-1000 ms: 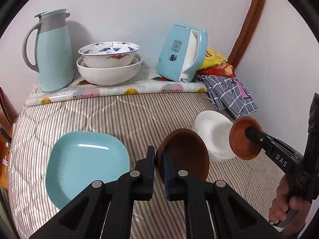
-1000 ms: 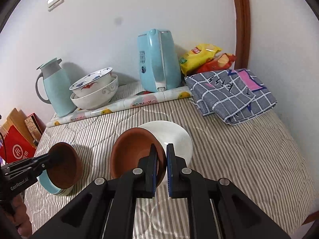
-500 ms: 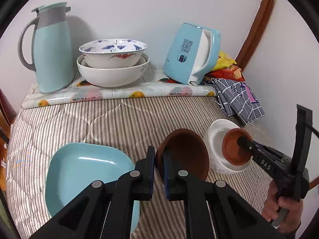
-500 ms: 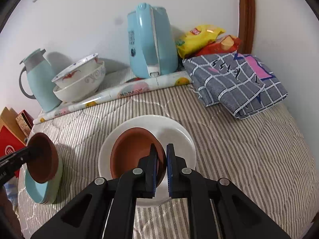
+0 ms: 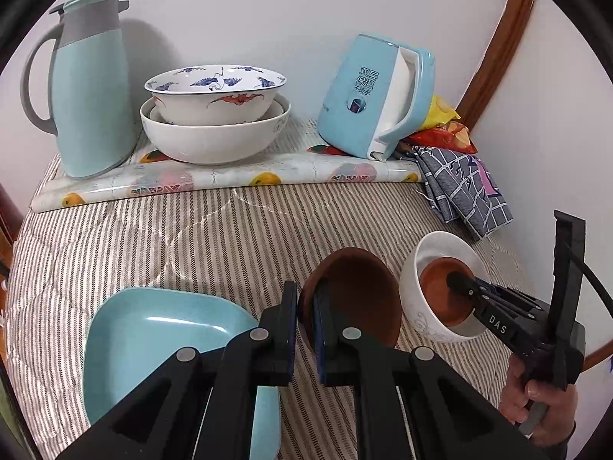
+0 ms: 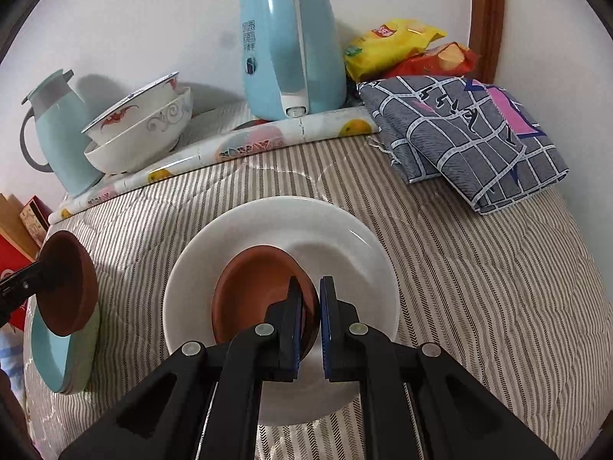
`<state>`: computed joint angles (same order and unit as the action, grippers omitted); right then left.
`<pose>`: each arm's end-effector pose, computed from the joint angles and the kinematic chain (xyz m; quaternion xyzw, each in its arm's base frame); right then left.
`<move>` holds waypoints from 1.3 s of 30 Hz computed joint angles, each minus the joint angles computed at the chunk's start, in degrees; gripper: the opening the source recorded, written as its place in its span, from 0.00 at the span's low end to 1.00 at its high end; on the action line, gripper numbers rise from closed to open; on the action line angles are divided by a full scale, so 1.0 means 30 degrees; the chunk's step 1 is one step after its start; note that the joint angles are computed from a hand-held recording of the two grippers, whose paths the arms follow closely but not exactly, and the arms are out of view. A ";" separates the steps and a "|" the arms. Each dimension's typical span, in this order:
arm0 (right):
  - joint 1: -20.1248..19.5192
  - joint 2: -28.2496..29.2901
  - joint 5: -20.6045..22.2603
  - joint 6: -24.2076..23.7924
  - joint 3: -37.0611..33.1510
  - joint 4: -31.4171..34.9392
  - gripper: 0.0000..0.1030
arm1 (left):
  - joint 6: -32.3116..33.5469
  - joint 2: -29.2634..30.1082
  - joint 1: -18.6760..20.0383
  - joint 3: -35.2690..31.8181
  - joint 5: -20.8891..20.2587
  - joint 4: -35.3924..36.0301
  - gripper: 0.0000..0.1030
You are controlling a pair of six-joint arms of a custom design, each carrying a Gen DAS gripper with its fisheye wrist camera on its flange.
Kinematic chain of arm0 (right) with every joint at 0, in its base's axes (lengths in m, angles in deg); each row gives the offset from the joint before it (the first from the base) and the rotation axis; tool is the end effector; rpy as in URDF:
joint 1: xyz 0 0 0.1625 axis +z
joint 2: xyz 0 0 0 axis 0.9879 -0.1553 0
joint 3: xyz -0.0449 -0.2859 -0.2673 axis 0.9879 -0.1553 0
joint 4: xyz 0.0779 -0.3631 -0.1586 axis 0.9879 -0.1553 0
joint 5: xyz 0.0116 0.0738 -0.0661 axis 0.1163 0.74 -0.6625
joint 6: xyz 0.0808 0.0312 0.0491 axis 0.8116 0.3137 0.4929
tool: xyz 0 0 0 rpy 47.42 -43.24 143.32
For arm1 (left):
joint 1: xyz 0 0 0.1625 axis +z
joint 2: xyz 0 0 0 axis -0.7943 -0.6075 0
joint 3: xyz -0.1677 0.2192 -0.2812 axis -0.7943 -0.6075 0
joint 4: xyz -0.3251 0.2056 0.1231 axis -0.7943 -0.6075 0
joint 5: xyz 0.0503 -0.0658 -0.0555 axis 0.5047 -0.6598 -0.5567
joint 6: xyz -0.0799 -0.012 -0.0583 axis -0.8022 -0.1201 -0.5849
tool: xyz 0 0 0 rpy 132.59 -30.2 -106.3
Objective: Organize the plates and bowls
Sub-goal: 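Lower the brown bowl into the white bowl and open the right gripper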
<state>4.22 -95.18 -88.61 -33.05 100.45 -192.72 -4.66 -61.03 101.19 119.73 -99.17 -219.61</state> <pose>0.0125 -0.6972 0.3100 -0.0142 -0.8674 0.3091 0.3898 -0.3785 -0.7187 -0.0296 0.1938 0.9250 -0.2471 0.2137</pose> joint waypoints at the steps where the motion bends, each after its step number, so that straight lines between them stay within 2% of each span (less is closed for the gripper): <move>1: -0.0003 0.0026 -0.0017 -0.0033 -0.0042 0.0042 0.08 | 0.0001 -0.0004 -0.0004 0.0021 0.0042 -0.0038 0.08; 7: -0.0217 -0.0171 0.0736 0.0651 -0.0175 0.1320 0.09 | -0.0110 -0.0004 0.0042 -0.0073 0.0113 0.0238 0.08; 18: 0.0106 0.0399 -0.0810 -0.0211 -0.0781 0.1386 0.08 | 0.0039 0.0000 -0.0062 -0.0111 0.0284 0.0387 0.08; 30: 0.0239 0.0506 -0.1516 -0.0115 -0.1098 0.2165 0.08 | -0.0087 -0.0301 -0.0133 0.0314 0.0363 0.0106 0.08; 34: 0.0395 0.0616 -0.2153 -0.0592 -0.1090 0.1663 0.09 | -0.0242 -0.0470 -0.0166 0.0603 0.0354 -0.0011 0.08; 39: 0.0450 0.0488 -0.2253 -0.0510 -0.1005 0.1702 0.09 | -0.0479 -0.0710 -0.0288 0.1016 0.0367 -0.0004 0.08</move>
